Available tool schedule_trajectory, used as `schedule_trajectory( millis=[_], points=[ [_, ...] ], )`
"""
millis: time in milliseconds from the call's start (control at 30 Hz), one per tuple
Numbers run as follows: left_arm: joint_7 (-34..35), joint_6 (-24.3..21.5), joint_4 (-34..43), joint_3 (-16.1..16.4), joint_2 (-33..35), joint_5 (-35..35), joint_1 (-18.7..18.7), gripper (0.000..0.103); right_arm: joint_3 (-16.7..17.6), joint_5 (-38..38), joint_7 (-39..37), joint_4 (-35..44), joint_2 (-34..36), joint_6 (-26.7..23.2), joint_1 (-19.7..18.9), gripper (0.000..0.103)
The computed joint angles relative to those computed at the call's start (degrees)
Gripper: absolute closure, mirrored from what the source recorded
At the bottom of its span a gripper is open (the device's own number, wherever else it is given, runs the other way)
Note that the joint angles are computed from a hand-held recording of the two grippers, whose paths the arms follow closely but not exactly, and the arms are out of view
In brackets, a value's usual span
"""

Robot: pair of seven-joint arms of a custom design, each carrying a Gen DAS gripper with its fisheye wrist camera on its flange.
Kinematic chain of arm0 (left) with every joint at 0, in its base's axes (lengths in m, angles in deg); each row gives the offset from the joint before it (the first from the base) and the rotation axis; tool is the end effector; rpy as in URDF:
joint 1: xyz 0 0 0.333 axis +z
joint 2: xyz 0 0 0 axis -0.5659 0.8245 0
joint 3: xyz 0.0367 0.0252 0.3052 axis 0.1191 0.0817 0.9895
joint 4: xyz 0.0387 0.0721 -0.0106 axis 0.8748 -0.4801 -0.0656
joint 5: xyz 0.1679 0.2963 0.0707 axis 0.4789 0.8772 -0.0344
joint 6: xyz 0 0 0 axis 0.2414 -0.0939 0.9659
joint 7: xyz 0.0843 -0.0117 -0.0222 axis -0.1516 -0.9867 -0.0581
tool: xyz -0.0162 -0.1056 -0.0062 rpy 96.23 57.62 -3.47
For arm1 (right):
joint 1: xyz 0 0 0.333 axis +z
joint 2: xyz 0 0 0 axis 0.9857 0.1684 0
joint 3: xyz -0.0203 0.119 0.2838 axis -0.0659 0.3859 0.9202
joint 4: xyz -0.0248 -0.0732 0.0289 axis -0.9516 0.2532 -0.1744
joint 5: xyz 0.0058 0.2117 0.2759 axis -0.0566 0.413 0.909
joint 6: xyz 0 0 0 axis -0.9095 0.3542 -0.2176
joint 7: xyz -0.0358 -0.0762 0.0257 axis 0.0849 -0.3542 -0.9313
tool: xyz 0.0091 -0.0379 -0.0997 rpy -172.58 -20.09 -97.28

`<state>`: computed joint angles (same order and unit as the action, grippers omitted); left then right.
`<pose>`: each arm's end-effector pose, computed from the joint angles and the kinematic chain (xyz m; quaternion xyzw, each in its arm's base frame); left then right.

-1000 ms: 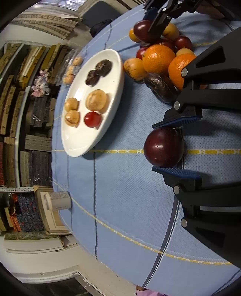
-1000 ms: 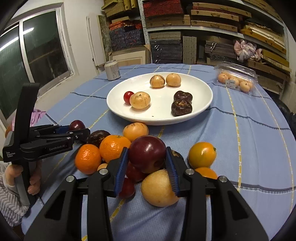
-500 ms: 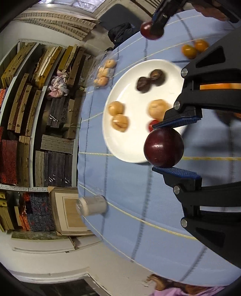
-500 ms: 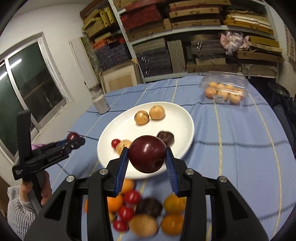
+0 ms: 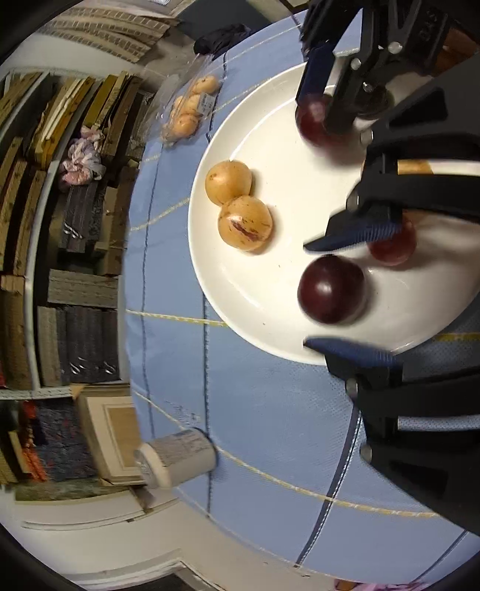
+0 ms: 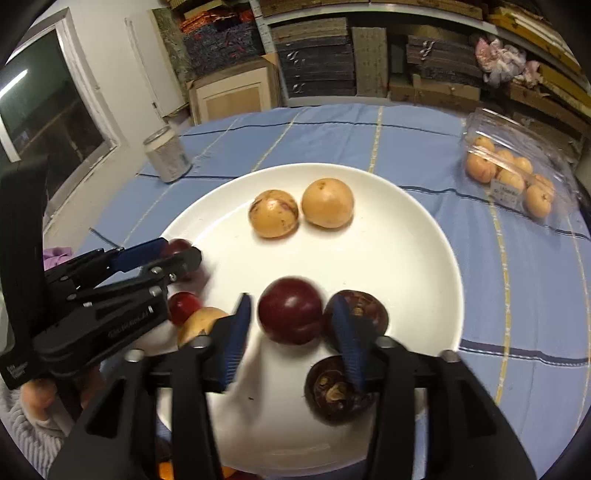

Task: Organize fruits
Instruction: 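Carry the plum to the plate with the left tool while the right tool places a red plum, then move the left tool to the orange mandarin and grasp it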

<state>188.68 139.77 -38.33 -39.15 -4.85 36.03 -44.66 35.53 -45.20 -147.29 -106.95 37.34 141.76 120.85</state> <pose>0.5189 -0.1767 0.4528 -0.3870 0.8525 -0.3257 0.1320 0.4040 0.4558 0.4468 -0.5189 0.7763 -0.1942 0.3007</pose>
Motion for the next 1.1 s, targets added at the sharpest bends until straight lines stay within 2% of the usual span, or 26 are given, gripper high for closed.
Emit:
schedule_trajectory(
  millis=[33, 67, 167, 267, 333, 367, 467, 533, 600, 667, 733, 833, 933, 1067, 1100],
  points=[
    [3.09, -1.40, -0.19, -0.13, -0.99, -3.85, 0.59, 0.034, -0.30, -1.72, 2.77, -1.15, -1.04, 0.28, 0.52, 0.045],
    [4.53, -1.71, -0.86, 0.04, -2.17, -6.26, 0.84, 0.030, -0.41, -3.73, 5.81, -2.35, -2.38, 0.18, 1.03, 0.043],
    [8.48, -2.86, -3.40, 1.37, -6.11, -11.84, 1.29, 0.029, 1.12, -8.77, 13.32, -6.12, -7.39, -2.57, 2.22, 0.037],
    [11.36, -6.98, -7.60, 4.07, -11.38, -15.53, 2.24, 0.028, 5.22, -12.19, 20.18, -8.98, -11.86, -11.74, 4.57, 0.023],
    [14.20, -8.61, -11.74, 5.88, -15.28, -18.18, 2.68, 0.019, 9.09, -14.01, 25.20, -9.76, -12.68, -21.77, 7.48, 0.012],
    [16.73, -8.42, -14.40, 6.75, -17.51, -20.31, 2.67, 0.018, 10.85, -14.43, 27.89, -9.77, -12.17, -26.98, 9.17, 0.009],
    [22.78, -8.20, -20.59, 8.69, -22.55, -24.50, 2.59, 0.018, 13.68, -15.34, 37.63, -11.24, -10.22, -35.41, 13.54, 0.008],
    [24.48, -9.52, -23.53, 9.63, -25.09, -24.99, 2.98, 0.018, 14.10, -12.94, 43.27, -11.20, -8.49, -39.08, 15.78, 0.008],
    [24.97, -11.39, -25.28, 10.06, -26.77, -24.22, 3.41, 0.018, 13.58, -12.27, 47.05, -13.86, -10.27, -36.15, 16.19, 0.008],
    [27.35, -11.41, -27.31, 10.05, -28.87, -24.95, 3.13, 0.018, 13.86, -13.57, 51.25, -15.35, -11.16, -37.14, 16.87, 0.005],
    [31.60, -10.63, -29.44, 10.36, -31.20, -27.22, 2.37, 0.018, 14.08, -12.26, 52.16, -15.70, -11.44, -38.52, 17.14, 0.005],
    [35.57, -10.82, -31.51, 10.42, -33.56, -29.24, 1.61, 0.011, 13.74, -11.45, 54.45, -17.89, -12.82, -35.63, 16.37, 0.005],
    [41.27, -7.74, -33.09, 8.74, -34.43, -32.29, 0.02, 0.011, 13.69, -11.42, 56.72, -19.99, -14.01, -32.27, 15.33, 0.005],
    [48.15, -3.46, -34.84, 6.81, -34.74, -36.24, -2.22, 0.011, 14.15, -11.92, 58.75, -21.35, -14.80, -31.41, 14.72, 0.005],
    [50.73, -1.19, -35.07, 5.87, -34.40, -38.33, -2.98, 0.011, 14.17, -12.04, 58.95, -21.53, -14.89, -31.01, 14.52, 0.005]
  ],
)
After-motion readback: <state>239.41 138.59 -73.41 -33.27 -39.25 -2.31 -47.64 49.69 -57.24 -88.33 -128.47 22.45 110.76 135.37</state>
